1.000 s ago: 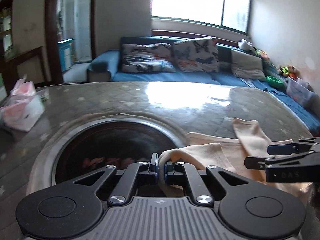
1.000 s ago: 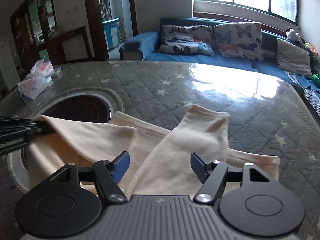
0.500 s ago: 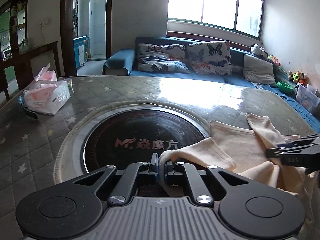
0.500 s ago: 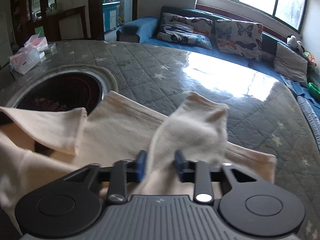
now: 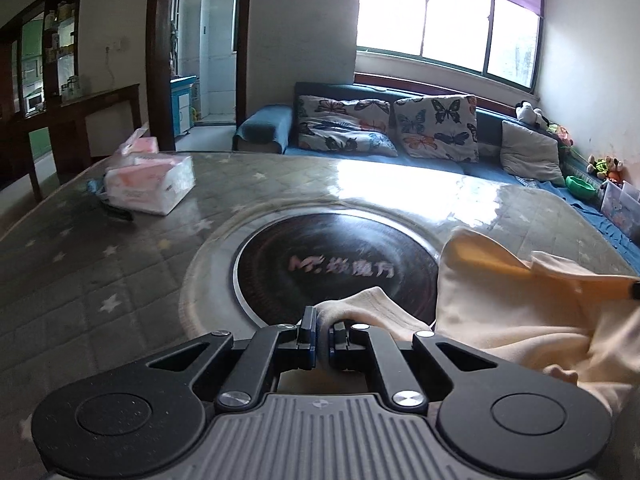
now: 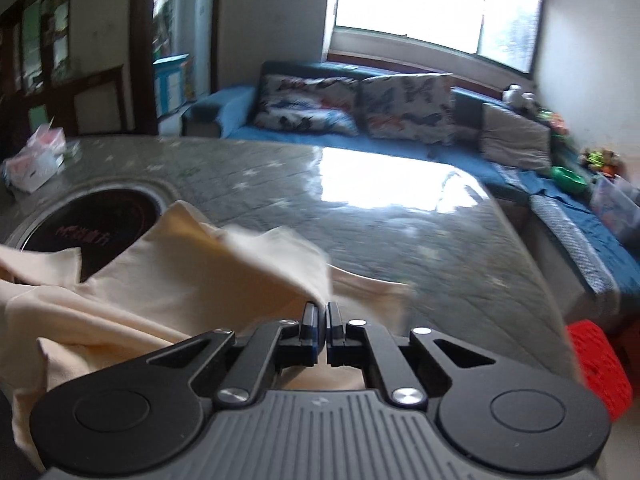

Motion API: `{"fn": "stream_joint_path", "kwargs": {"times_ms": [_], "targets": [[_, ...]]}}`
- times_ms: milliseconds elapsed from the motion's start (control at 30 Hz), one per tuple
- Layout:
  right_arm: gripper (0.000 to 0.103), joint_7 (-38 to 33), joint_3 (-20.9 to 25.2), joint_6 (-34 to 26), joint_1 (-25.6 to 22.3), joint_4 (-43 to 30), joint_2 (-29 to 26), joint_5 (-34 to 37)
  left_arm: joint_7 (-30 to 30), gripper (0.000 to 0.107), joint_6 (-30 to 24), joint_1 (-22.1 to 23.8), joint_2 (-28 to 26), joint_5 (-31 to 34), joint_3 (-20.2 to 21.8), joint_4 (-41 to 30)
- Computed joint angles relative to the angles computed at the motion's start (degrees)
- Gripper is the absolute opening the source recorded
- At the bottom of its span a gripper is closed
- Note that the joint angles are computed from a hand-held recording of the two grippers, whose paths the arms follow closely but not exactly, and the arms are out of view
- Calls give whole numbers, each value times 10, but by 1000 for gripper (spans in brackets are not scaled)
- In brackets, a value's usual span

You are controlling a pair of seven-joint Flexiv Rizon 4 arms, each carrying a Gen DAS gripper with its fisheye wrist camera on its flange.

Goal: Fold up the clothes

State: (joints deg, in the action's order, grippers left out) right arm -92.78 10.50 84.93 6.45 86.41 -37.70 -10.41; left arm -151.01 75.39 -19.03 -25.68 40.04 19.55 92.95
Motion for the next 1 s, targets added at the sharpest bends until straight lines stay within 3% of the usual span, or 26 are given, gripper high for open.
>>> {"fn": "stream_joint_path", "kwargs": {"times_ms": [267,333,467,567,667,800,1000], "targets": [[3,39,-34,50,-22,129,75,13,-26,6,-23,-2,61,27,-17,73],[4,39,-3,27,-57,139,81,26,-13,6,-25,13,71,19,-37,91],[24,6,41,-18,-105,144,86,58,22,10,-25,36,83,-4,-66,117],[28,-31,51,-17,-113,151,96,69,11,14,-20,34,91,13,-62,115],[49,-68,59,-9,-111,146,101,77,0,22,-25,30,96,36,-63,103],[49,-92,58,-5,-92,132,94,74,-9,37,-24,34,95,57,-69,88],[42,-137,64,-49,-75,84,55,70,21,43,-18,51,83,37,-84,73]]}}
